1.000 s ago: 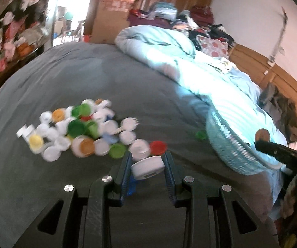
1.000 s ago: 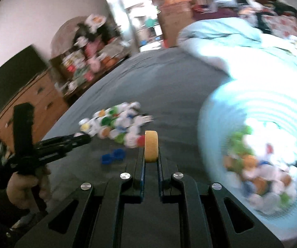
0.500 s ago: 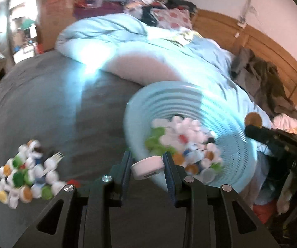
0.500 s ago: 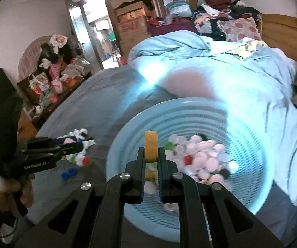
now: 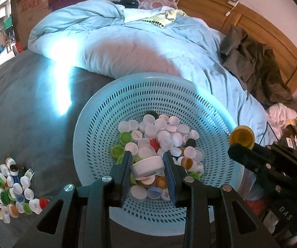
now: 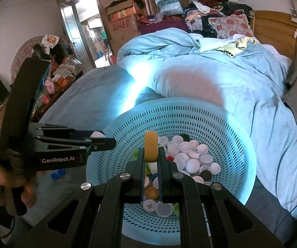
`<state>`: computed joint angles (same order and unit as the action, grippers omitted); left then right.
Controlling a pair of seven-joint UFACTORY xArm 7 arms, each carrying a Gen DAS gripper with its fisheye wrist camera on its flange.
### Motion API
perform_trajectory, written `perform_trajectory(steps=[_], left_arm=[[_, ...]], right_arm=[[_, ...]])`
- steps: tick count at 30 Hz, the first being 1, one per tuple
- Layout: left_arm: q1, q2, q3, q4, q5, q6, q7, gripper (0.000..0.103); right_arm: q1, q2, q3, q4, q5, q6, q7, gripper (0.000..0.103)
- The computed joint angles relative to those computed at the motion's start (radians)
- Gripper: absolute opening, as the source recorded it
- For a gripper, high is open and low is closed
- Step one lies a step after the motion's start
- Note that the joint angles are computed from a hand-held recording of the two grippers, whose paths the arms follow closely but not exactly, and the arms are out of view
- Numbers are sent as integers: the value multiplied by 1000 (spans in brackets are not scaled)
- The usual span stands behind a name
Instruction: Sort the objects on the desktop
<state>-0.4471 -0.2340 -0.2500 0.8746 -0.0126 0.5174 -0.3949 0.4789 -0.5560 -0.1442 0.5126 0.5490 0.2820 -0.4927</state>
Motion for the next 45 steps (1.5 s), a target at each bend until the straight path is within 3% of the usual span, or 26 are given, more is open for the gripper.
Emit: perform_trajectory(steps=[8,9,10,12,13,14,17,22,30,39,45], left_arm=[[-3,61,-2,50,14,21,2,33],[-6,72,-1,59,10,28,7,46],[2,76,-8,62,41,32,-20,75],[22,60,-25,47,130,29,-102,101],[29,44,-28,34,159,26,-127,101],[34,25,-30,21,184,31,-143,101],[74,-62,-62,-39,309,41,-231,101],[155,-371,-146,-225,486,36,-345,102],[129,-784,-136,-433,398,157,-260,103],[151,-1113,-125,-544,324,288,-194,103],[176,-1229,-91,-582,277,306,-149,103]], right_arm=[[-15,36,-6,13,0,15,-15,9],[-17,52,-8,24,0,30,-18,9],[-27,69,-3,36,-4,45,-15,11],[-58,75,28,30,-12,26,7,36],[-51,53,26,8,6,-9,3,58],[-37,32,18,-9,21,-34,-3,64],[7,-66,-3,-66,36,-55,-3,64],[94,-246,14,-191,27,-94,50,68],[244,-378,85,-323,-4,-71,211,69],[429,-257,55,-329,-59,-132,313,69],[480,-168,78,-292,-111,-166,392,69]])
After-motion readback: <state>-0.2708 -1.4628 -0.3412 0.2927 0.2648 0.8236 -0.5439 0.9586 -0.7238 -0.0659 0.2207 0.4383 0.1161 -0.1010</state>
